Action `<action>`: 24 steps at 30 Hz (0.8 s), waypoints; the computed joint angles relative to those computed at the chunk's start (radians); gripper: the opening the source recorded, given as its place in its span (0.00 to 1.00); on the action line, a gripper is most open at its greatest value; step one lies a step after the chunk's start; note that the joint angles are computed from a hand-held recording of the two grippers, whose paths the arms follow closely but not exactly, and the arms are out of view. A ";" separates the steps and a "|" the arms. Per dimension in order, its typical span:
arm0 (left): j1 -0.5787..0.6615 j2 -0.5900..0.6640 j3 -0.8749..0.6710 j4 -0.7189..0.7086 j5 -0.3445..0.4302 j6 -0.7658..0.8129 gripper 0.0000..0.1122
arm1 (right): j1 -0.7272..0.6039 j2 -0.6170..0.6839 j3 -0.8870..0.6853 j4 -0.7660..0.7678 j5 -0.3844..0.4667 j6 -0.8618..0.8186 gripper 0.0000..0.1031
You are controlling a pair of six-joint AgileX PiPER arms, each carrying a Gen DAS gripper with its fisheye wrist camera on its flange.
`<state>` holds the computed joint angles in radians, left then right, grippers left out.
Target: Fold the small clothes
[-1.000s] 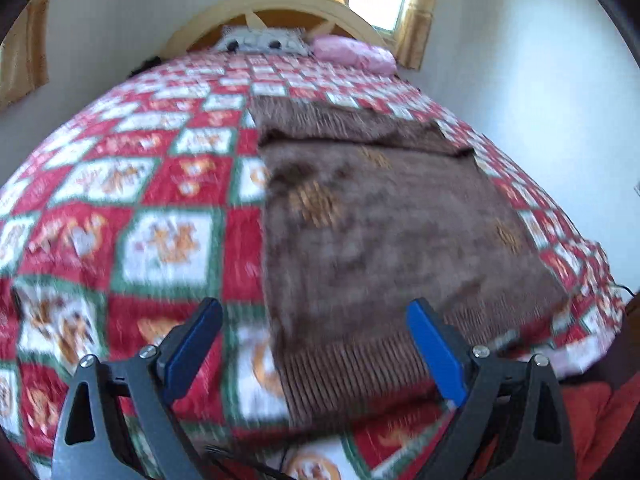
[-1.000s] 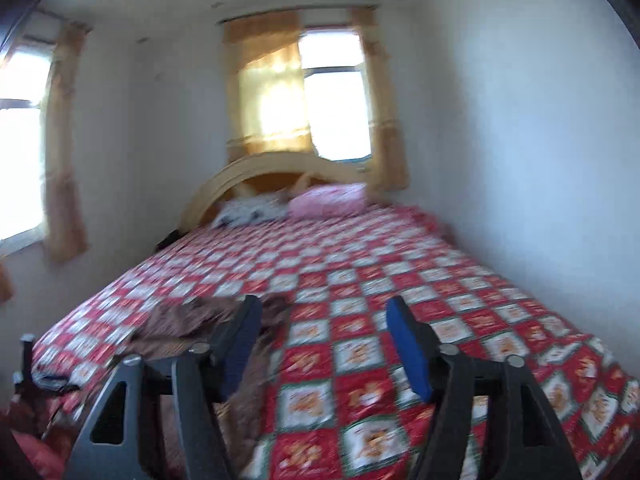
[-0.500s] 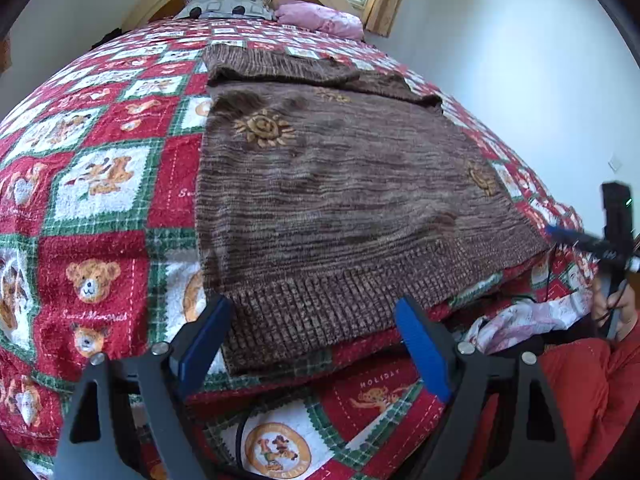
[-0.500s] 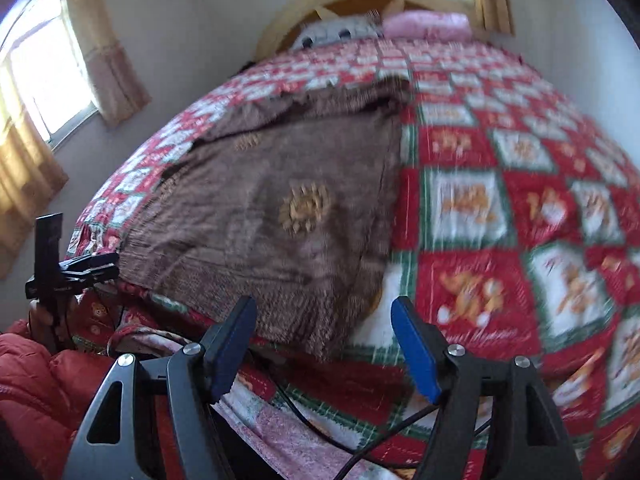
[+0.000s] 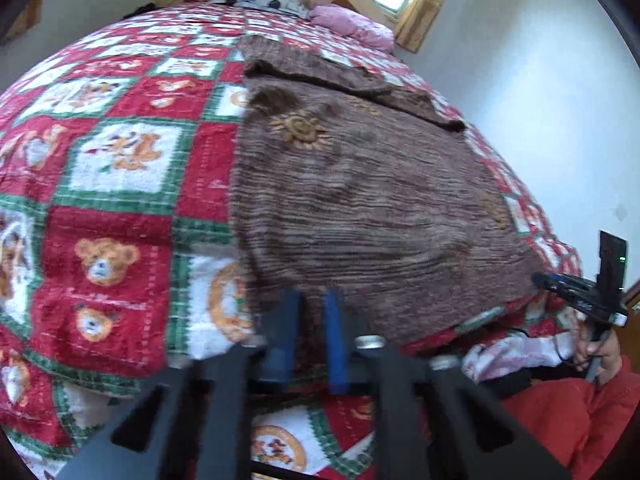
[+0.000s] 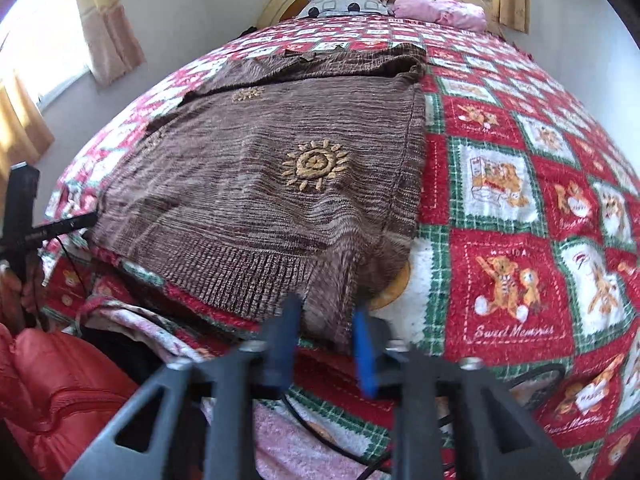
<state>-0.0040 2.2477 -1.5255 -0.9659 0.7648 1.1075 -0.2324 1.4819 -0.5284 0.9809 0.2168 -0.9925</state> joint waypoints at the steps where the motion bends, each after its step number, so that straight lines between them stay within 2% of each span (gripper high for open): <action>1: 0.008 0.008 -0.014 -0.002 0.026 -0.013 0.05 | -0.024 0.003 -0.003 0.048 0.029 -0.049 0.10; 4: 0.013 0.011 -0.049 0.013 0.093 -0.048 0.03 | -0.130 0.012 -0.031 0.099 0.177 -0.087 0.08; 7: 0.003 -0.016 -0.061 -0.011 0.137 -0.041 0.03 | -0.264 0.019 -0.071 0.192 0.389 -0.163 0.08; 10: -0.009 -0.035 -0.125 -0.028 0.164 -0.053 0.03 | -0.314 0.033 -0.144 0.208 0.512 -0.134 0.08; 12: -0.018 -0.012 -0.232 -0.035 0.188 -0.104 0.03 | -0.338 0.068 -0.236 0.217 0.581 -0.086 0.08; 14: -0.031 0.029 -0.372 0.002 0.194 -0.188 0.03 | -0.322 0.100 -0.319 0.213 0.585 -0.036 0.08; 17: -0.052 0.071 -0.534 0.076 0.145 -0.273 0.03 | -0.304 0.186 -0.491 0.190 0.590 0.074 0.08; 19: -0.038 0.117 -0.642 0.107 0.197 -0.318 0.06 | -0.283 0.248 -0.595 0.184 0.558 0.135 0.08; 21: -0.026 0.128 -0.654 0.121 0.217 -0.321 0.14 | -0.252 0.320 -0.701 0.152 0.488 0.192 0.08; 23: -0.012 0.114 -0.574 0.117 0.210 -0.289 0.38 | -0.234 0.393 -0.783 0.117 0.463 0.244 0.08; 24: -0.004 0.107 -0.530 0.117 0.209 -0.274 0.44 | -0.220 0.436 -0.824 0.080 0.444 0.285 0.08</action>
